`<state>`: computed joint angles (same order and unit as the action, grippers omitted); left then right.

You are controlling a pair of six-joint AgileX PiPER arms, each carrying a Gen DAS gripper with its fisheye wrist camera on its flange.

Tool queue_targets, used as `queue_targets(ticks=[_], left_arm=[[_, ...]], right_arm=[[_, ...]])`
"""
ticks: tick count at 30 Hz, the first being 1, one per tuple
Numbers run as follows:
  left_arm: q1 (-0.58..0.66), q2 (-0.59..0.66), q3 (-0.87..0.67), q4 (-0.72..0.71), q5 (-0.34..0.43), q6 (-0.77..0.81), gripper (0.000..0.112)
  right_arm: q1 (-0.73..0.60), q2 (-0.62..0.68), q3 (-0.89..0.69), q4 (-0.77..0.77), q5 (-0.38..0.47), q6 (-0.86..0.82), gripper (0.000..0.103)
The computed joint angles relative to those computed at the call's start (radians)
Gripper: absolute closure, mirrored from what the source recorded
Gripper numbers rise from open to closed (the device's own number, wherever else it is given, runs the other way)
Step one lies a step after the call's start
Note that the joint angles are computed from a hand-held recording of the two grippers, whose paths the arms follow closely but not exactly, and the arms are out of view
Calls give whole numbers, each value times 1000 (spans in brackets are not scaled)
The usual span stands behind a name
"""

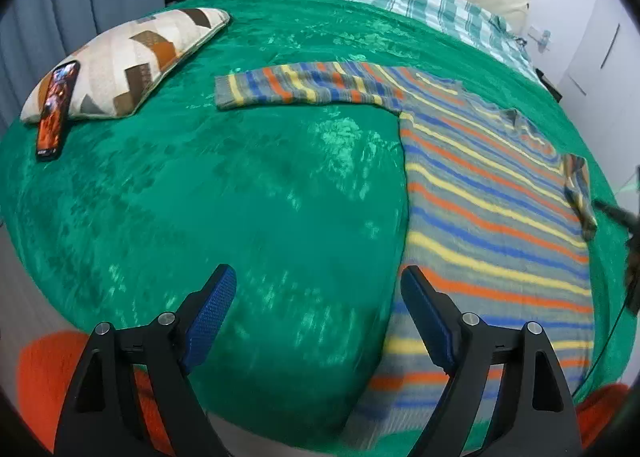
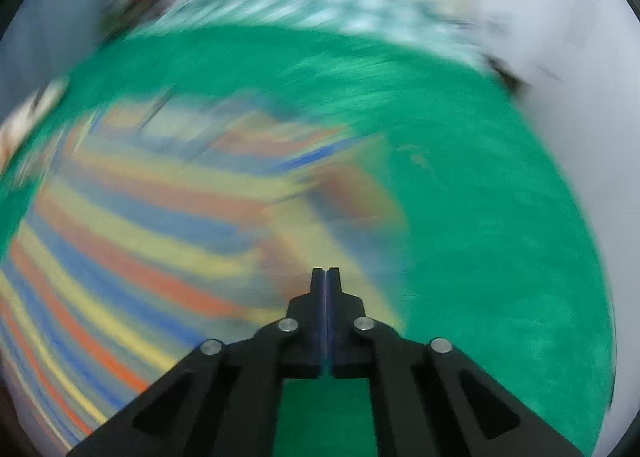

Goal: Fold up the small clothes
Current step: 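Grasp the other sleeve cuff with the right gripper and pull it outward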

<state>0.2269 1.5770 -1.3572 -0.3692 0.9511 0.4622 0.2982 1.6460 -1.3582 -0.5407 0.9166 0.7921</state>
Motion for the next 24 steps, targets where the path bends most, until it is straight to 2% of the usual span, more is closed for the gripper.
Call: queue_targets(ticks=[2, 5, 7, 9, 10, 12, 13, 15, 17, 18, 19, 21, 22, 24], left_arm=[[23, -11, 14, -29, 22, 16, 27], [15, -23, 30, -54, 52, 9, 27], [-17, -30, 38, -52, 58, 0, 27], [-55, -51, 60, -41, 45, -7, 27], [-72, -58, 67, -37, 40, -14, 27], [-93, -65, 75, -37, 40, -27, 27], [-98, -66, 77, -39, 43, -30, 27], [-115, -69, 79, -29, 48, -46, 27], [-134, -77, 83, -11, 47, -66, 27], [-137, -80, 86, -10, 47, -68, 27], [-141, -86, 94, -6, 46, -72, 27], [-142, -93, 105, 1, 46, -71, 27], [-139, -93, 109, 5, 48, -68, 27], [-120, -96, 117, -2, 56, -52, 27]], right_arm=[[-175, -153, 100, 12, -5, 56, 103], [-398, -238, 149, 78, -10, 14, 103], [-474, -248, 161, 136, -18, -61, 103], [-448, -247, 167, 177, -16, -111, 94], [-393, -241, 174, 187, -32, -133, 86], [-252, -210, 178, 239, -86, -214, 25], [-177, -183, 173, 246, -122, -222, 20], [-55, -117, 147, 266, -190, -258, 20], [35, -5, 71, 268, -200, -300, 20], [72, 59, 23, 235, -189, -303, 25], [97, 103, -4, 189, -173, -289, 31], [122, 217, -95, 129, -68, -291, 94], [90, 221, -100, 128, -59, -292, 94], [2, 114, -15, 145, -131, -208, 95]])
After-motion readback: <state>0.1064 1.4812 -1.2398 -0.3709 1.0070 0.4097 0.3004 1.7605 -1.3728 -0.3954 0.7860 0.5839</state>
